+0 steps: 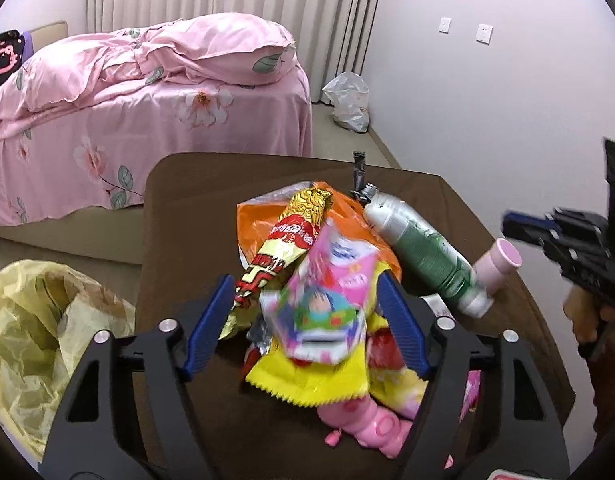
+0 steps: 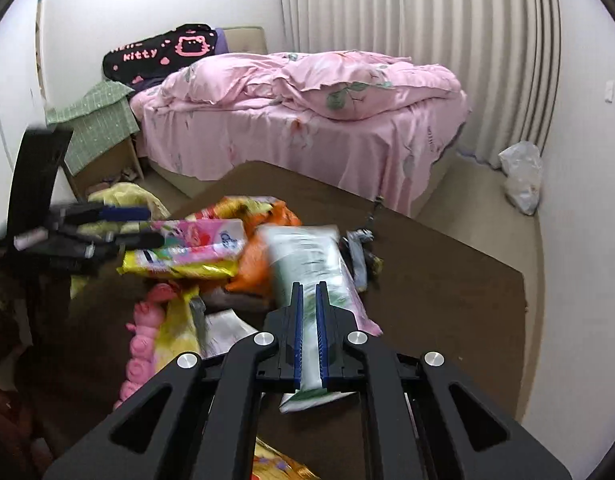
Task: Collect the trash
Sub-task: 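Grasp the white-green milk carton with the right gripper while the left gripper grasps a pink wrapper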
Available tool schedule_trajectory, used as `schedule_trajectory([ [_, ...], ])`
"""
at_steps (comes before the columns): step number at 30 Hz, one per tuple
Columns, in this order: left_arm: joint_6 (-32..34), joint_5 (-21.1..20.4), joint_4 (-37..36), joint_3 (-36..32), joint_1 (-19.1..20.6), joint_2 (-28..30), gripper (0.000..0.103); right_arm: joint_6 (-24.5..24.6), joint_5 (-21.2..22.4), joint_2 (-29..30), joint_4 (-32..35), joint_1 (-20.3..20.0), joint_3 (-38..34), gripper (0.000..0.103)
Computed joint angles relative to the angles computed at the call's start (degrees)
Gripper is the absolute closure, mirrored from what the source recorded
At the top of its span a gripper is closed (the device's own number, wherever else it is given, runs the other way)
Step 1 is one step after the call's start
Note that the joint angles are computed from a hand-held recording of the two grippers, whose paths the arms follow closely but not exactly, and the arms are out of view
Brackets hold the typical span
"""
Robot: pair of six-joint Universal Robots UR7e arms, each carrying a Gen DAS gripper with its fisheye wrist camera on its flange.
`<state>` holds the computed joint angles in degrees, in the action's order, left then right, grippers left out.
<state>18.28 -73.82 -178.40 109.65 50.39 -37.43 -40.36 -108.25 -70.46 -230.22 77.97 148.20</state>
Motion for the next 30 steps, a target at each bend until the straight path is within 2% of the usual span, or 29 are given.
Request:
schedule_trajectory([
  [2, -0.52, 0.65, 0.66, -0.81, -0.04, 0.44, 0.038, -0.59, 0.84, 0.74, -1.35, -0.72, 0.49, 0.094],
  [3, -0.8, 0.87, 0.53, -0.78, -0.12, 0.42, 0.038, -1.01, 1.87, 0.08, 0.12, -1.35, 0.57, 0.09],
  [4, -0.92, 0.96, 0.25, -0.6, -0.15, 0.34, 0.038, -1.6, 2.55, 0.12, 0.2, -1.71, 0.67, 0.068],
  [5, -1.01, 1.09, -0.5, -0.1, -0.26, 0.15, 0.038, -2.47, 3.05, 0.17, 0.18, -1.95, 0.59, 0.052],
  [6, -1.06, 1.28, -1.16, 0.27, -0.39, 0.04, 0.038, -3.21, 3.0, 0.39, 0.16, -1.95, 0.2, 0.048],
  [10, -0.03, 2.74, -4.43, 1.9, -0.94, -0.23, 0.038, -2.59, 1.48, -2.31, 12.52, -2.17, -3.61, 0.048],
  [13, -0.3, 2.01, -4.4, 2.01, -0.69, -0.42, 0.038, -2.15, -2.38, -0.12, 13.88, -1.82, -7.31, 0.048],
  [15, -1.24, 0.97, -4.09, 1.84, -0.24, -0.56, 0.038, 1.63, -2.64, -0.21, 19.87, -2.81, -10.29, 0.048],
  [17, -2.01, 0.22, -3.99, 1.88, 0.08, -0.71, 0.038, 3.66, -4.07, 1.35, 21.54, -2.81, -12.65, 0.048],
  [18, -2.19, -0.07, -3.94, 1.88, 0.3, -0.82, 0.038, 4.52, -6.24, 2.95, 22.39, -2.51, -14.66, 0.048],
  [22, -2.04, -0.82, -3.83, 2.11, 1.09, -1.32, 0.038, 5.89, -11.81, 6.79, 25.4, -1.56, -19.9, 0.048],
  [26, -1.79, -2.11, -3.44, 2.27, 2.08, -1.84, 0.038, 7.72, -14.15, 8.78, 31.94, -1.55, -24.06, 0.048],
  [29, -1.64, -2.96, -2.97, 2.51, 2.67, -2.17, 0.038, 6.48, -13.46, 9.64, 26.93, -1.25, -23.43, 0.049],
  [30, -1.52, -3.18, -3.03, 2.74, 2.8, -2.31, 0.038, 6.13, -11.92, 9.15, 24.32, -1.09, -22.19, 0.049],
])
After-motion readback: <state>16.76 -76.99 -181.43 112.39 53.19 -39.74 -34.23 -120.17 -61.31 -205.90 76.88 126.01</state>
